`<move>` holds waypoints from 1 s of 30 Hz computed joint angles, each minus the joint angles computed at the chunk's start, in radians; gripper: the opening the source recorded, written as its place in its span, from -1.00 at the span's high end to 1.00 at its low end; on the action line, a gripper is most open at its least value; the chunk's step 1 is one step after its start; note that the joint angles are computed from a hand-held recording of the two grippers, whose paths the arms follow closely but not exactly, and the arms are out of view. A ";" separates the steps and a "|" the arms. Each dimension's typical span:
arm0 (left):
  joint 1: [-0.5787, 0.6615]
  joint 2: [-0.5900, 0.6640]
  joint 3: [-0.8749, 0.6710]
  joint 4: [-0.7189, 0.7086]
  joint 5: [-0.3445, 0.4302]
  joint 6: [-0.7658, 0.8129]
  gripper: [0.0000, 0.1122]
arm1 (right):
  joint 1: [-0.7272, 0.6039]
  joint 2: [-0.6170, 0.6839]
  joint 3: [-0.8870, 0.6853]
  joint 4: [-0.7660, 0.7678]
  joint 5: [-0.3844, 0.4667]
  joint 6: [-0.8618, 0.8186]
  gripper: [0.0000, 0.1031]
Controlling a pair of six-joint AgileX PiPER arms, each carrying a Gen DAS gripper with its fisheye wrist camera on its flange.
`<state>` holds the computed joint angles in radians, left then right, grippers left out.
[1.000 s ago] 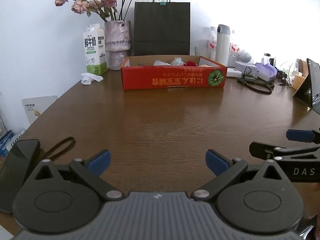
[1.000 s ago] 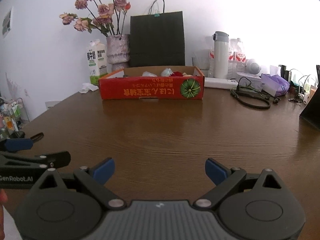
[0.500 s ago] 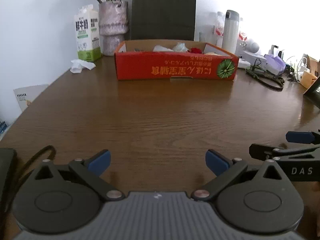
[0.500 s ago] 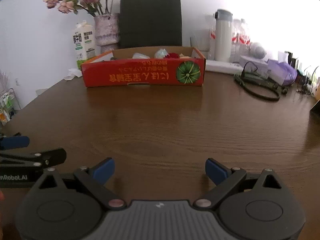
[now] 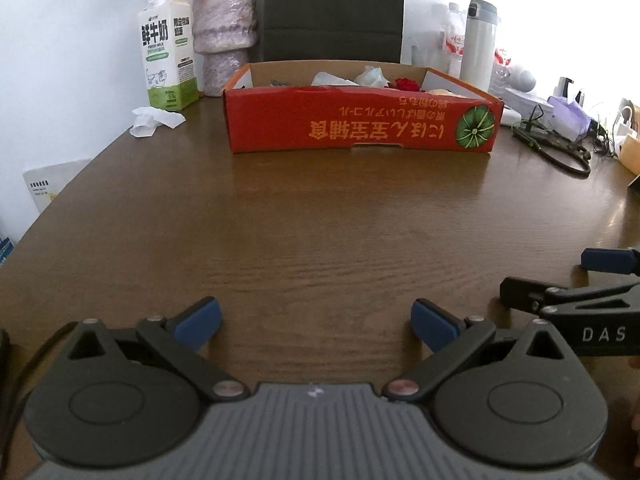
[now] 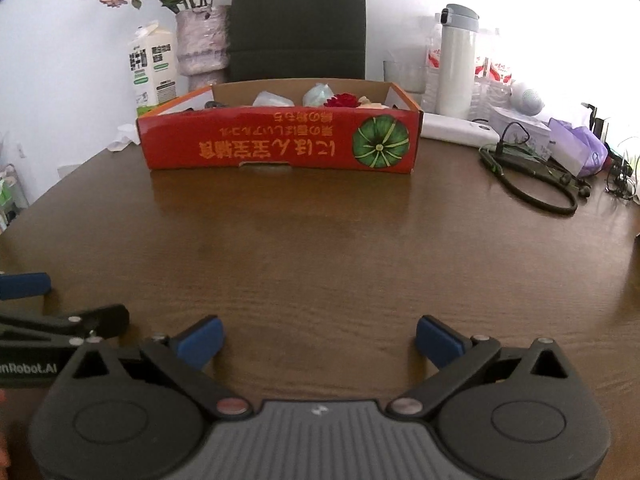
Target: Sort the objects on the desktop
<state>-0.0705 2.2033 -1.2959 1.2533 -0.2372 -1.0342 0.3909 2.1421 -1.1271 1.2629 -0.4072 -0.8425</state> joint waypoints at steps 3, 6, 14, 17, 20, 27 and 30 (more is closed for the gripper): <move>-0.002 0.005 -0.006 -0.018 0.001 0.012 -0.84 | -0.007 0.005 -0.010 0.001 0.005 -0.008 -1.00; -0.010 0.006 -0.007 -0.077 0.014 0.055 -0.84 | -0.004 0.005 -0.009 0.007 -0.002 -0.006 -1.00; -0.020 0.004 0.011 -0.265 0.022 0.223 -0.84 | 0.007 0.007 0.009 -0.048 -0.031 0.060 -1.00; -0.019 0.006 0.010 -0.253 0.021 0.211 -0.84 | 0.007 0.007 0.011 -0.051 -0.032 0.065 -1.00; -0.020 0.005 0.010 -0.259 0.023 0.217 -0.84 | 0.007 0.007 0.011 -0.050 -0.032 0.064 -1.00; -0.022 0.007 0.007 -0.268 0.025 0.225 -0.84 | 0.006 0.007 0.010 -0.049 -0.031 0.062 -1.00; -0.021 0.007 0.008 -0.271 0.024 0.229 -0.83 | 0.006 0.007 0.013 -0.063 -0.030 0.076 -1.00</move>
<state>-0.0916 2.2107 -1.2875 0.9821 -0.2128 -0.8050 0.3971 2.1487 -1.1137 1.2001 -0.4374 -0.7666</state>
